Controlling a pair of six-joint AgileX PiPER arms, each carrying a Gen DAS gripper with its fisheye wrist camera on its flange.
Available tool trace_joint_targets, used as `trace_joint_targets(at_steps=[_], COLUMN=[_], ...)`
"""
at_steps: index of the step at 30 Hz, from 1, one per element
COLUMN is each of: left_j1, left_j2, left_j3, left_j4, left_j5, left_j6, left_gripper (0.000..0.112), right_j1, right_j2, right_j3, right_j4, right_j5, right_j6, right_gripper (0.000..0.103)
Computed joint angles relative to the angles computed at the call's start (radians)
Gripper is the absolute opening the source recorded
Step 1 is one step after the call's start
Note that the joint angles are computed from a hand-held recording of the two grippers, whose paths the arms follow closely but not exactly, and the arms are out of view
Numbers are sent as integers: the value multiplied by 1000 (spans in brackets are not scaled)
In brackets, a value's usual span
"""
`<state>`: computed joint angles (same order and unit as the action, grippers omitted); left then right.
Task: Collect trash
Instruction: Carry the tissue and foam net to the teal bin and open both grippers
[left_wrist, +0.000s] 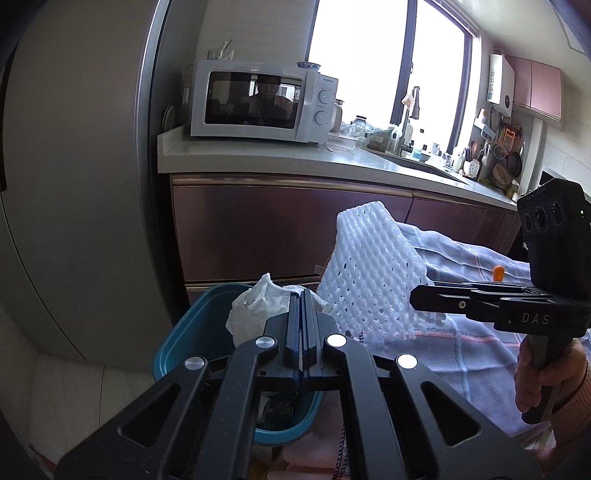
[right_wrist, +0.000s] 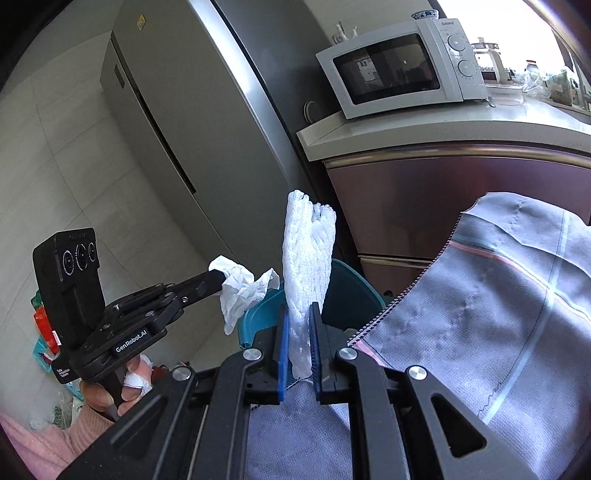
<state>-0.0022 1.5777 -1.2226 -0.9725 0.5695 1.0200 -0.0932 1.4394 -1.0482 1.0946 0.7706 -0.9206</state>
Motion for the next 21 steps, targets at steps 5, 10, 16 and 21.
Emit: trace_joint_targets(at_steps=[5,10,16,21], left_j1=[-4,-14,-24,-34], left_j2=[46,88,139,187], left_j3=[-23,-40,-52,-73], left_j4=[13,34,53,84], left_j5=[-16,-34,-54,-72], left_j6=[-22,-43,-64,-98], left_gripper=[1,1,1,1], right_j1=[51,89,132,158], right_j2=[68,127,193,238], right_j3=[-43,-85,-143,-176], right_j4=[-27,-70,-140,-193], right_j5=[-38,-64,-80,-88], right_j6=[36,86,156,208], right_gripper=[9,9,9,9])
